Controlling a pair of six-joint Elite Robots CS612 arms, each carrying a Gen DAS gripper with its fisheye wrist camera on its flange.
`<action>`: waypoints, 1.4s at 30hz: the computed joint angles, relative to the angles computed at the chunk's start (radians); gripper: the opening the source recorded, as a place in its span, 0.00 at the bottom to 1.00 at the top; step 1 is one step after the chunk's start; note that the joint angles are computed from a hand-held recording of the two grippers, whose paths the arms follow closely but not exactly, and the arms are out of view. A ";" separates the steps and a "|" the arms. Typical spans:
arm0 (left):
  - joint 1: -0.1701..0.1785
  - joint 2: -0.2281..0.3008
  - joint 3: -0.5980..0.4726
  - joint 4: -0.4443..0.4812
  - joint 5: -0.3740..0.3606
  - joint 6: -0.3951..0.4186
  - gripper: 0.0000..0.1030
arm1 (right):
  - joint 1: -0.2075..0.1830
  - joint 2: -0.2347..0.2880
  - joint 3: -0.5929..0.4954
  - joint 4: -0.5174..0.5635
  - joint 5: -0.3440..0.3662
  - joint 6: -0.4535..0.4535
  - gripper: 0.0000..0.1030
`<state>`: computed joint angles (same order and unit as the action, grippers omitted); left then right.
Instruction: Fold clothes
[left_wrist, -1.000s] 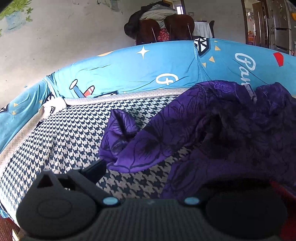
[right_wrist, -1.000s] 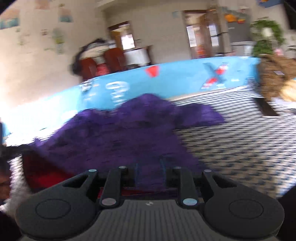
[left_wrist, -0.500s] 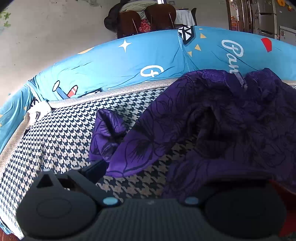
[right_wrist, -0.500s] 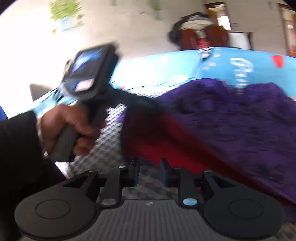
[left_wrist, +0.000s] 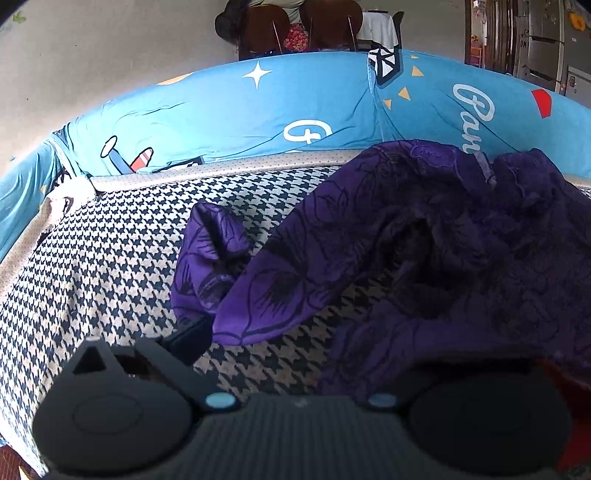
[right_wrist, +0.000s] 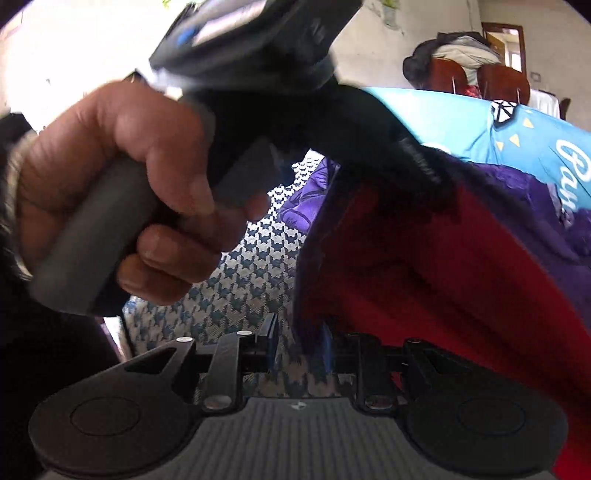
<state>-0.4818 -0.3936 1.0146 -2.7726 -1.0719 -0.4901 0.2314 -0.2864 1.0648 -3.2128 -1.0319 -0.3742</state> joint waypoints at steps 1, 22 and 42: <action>0.000 -0.001 0.001 -0.002 0.000 -0.002 1.00 | 0.005 0.006 -0.008 -0.001 -0.021 -0.009 0.23; 0.019 -0.081 0.171 -0.153 -0.117 0.012 1.00 | -0.030 -0.097 0.139 0.139 0.214 -0.064 0.05; 0.002 -0.121 0.320 -0.433 -0.296 0.066 1.00 | -0.085 -0.145 0.274 -0.055 0.059 0.195 0.12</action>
